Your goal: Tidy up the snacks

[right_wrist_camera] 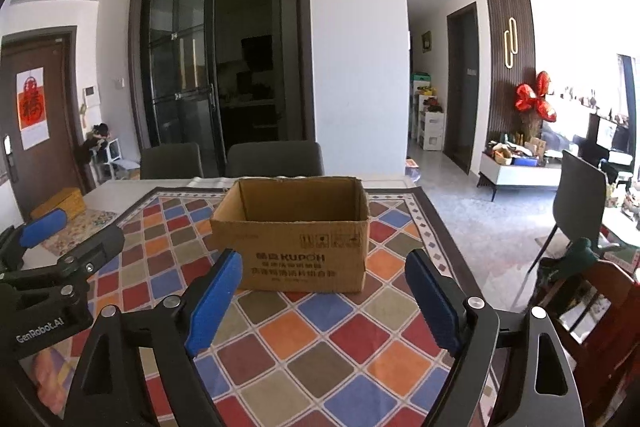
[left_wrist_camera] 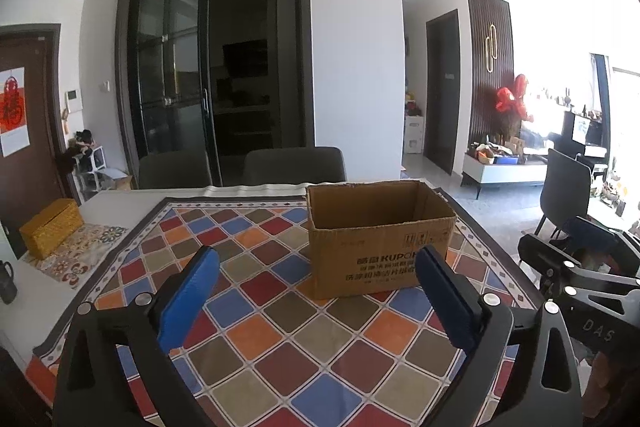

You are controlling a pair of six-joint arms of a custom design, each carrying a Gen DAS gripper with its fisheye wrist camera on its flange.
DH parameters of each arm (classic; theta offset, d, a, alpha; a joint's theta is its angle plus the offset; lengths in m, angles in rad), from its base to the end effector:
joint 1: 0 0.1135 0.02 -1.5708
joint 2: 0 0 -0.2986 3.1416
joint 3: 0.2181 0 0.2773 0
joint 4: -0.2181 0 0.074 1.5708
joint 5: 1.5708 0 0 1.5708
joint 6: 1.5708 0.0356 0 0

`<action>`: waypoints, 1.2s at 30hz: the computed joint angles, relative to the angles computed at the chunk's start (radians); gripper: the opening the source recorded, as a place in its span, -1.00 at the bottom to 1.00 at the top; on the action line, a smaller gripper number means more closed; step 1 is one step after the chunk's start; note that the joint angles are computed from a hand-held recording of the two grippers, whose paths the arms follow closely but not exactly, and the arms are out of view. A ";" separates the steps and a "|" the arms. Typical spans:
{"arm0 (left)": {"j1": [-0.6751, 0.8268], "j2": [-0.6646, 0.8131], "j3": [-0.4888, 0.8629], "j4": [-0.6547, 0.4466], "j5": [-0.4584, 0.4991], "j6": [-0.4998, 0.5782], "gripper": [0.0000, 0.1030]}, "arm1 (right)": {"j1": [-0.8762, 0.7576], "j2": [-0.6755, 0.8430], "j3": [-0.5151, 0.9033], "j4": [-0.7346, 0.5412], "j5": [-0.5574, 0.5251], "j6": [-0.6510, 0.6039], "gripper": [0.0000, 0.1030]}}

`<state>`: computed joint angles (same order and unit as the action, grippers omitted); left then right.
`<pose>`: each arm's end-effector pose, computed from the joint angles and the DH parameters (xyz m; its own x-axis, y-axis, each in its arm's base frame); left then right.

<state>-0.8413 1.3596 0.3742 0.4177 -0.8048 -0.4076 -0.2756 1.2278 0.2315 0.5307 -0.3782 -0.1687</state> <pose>0.1792 -0.1620 0.1599 -0.3733 0.0053 -0.9277 -0.0394 0.9990 0.0215 0.2083 -0.0452 0.1520 -0.4150 -0.0448 -0.9087 -0.1362 0.9906 0.0134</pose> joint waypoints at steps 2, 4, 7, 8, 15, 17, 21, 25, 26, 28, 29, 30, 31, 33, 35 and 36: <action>-0.023 -0.011 -0.009 -0.006 -0.020 -0.010 0.98 | -0.012 -0.034 -0.014 -0.017 -0.011 -0.001 0.64; -0.034 -0.028 -0.019 -0.018 -0.023 -0.020 0.99 | -0.029 -0.061 -0.020 -0.041 -0.034 -0.003 0.64; -0.064 -0.048 -0.027 -0.048 -0.040 -0.050 1.00 | -0.056 -0.107 -0.034 -0.077 -0.061 -0.014 0.64; -0.073 -0.057 -0.031 -0.056 -0.043 -0.056 1.00 | -0.062 -0.123 -0.040 -0.088 -0.065 -0.016 0.64; -0.139 -0.067 -0.032 -0.112 -0.107 -0.107 1.00 | -0.107 -0.213 -0.062 -0.155 -0.103 -0.029 0.64; -0.154 -0.069 -0.035 -0.122 -0.115 -0.123 1.00 | -0.121 -0.232 -0.066 -0.171 -0.115 -0.032 0.64; -0.168 -0.085 -0.040 -0.139 -0.120 -0.132 1.00 | -0.131 -0.249 -0.071 -0.182 -0.121 -0.038 0.64; -0.179 -0.093 -0.044 -0.141 -0.137 -0.130 1.00 | -0.138 -0.275 -0.072 -0.207 -0.131 -0.039 0.64; -0.184 -0.095 -0.045 -0.143 -0.143 -0.132 1.00 | -0.142 -0.280 -0.072 -0.213 -0.134 -0.041 0.64; -0.195 -0.100 -0.043 -0.153 -0.154 -0.138 1.00 | -0.133 -0.270 -0.074 -0.198 -0.125 -0.037 0.64; -0.199 -0.102 -0.043 -0.156 -0.157 -0.140 1.00 | -0.133 -0.269 -0.075 -0.196 -0.125 -0.038 0.64; -0.201 -0.103 -0.042 -0.160 -0.160 -0.142 1.00 | -0.137 -0.279 -0.076 -0.205 -0.129 -0.041 0.64; -0.202 -0.104 -0.042 -0.162 -0.162 -0.143 1.00 | -0.138 -0.279 -0.076 -0.206 -0.132 -0.040 0.64; -0.206 -0.110 -0.042 -0.169 -0.169 -0.147 1.00 | -0.150 -0.295 -0.076 -0.224 -0.143 -0.046 0.64; -0.209 -0.114 -0.043 -0.172 -0.174 -0.148 1.00 | -0.160 -0.311 -0.076 -0.240 -0.153 -0.050 0.64; -0.211 -0.114 -0.043 -0.173 -0.178 -0.148 1.00 | -0.158 -0.324 -0.076 -0.252 -0.152 -0.050 0.64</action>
<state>-1.0519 1.2455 0.3309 0.2452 -0.9826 -0.5559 -0.4339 0.9042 0.1555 0.2788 -0.5299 -0.2185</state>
